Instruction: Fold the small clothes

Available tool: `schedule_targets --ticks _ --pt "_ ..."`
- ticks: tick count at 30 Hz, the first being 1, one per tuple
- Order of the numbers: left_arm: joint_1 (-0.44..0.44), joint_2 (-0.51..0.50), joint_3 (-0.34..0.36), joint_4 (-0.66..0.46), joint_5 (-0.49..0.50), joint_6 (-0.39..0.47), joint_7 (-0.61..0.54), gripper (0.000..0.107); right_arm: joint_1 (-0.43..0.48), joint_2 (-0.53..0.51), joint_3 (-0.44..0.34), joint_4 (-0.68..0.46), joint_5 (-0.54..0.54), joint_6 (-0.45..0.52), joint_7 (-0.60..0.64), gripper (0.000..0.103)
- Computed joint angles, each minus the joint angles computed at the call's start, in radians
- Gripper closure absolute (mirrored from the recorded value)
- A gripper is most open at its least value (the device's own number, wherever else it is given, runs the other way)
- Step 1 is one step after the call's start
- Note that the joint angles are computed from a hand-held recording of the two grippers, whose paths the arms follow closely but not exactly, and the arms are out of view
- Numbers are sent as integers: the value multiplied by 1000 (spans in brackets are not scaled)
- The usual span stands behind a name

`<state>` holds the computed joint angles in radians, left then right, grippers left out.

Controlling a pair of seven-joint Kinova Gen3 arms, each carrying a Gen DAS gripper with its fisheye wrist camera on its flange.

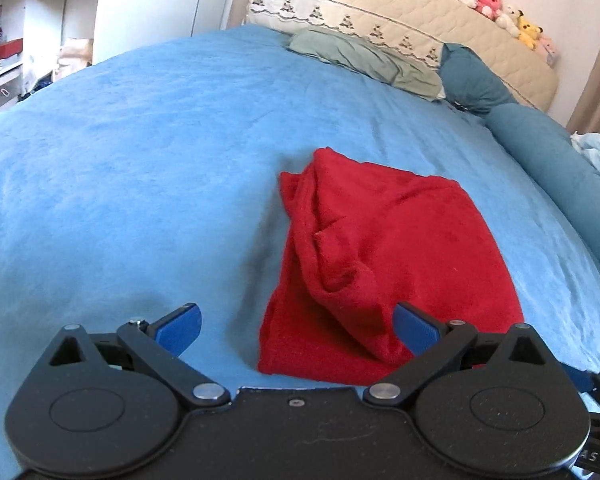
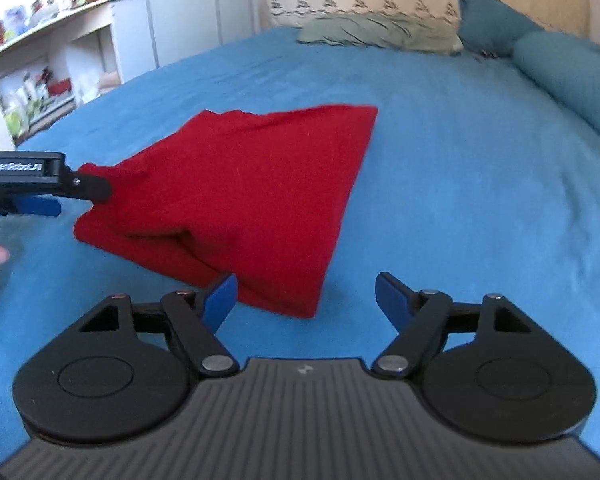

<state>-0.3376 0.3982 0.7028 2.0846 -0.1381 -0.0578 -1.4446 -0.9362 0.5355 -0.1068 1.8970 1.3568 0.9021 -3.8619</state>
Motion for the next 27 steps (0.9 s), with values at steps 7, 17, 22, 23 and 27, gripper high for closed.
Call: schedule_targets --ticks 7,17,22,23,27 --pt "119 -7 -136 -3 -213 -32 238 4 -30 84 19 -107 -83 69 65 13" --pt "529 -11 -600 -35 80 30 -31 4 -63 89 63 -57 -142 128 8 21" --pt "739 -11 -808 -29 162 21 -91 4 -47 80 55 -31 -112 103 -16 20" --pt "747 -13 -817 -31 157 26 -78 4 -37 72 52 -20 -104 87 -17 19" --pt "743 -47 -807 -38 175 61 -75 6 -25 33 27 22 -61 43 -39 16"
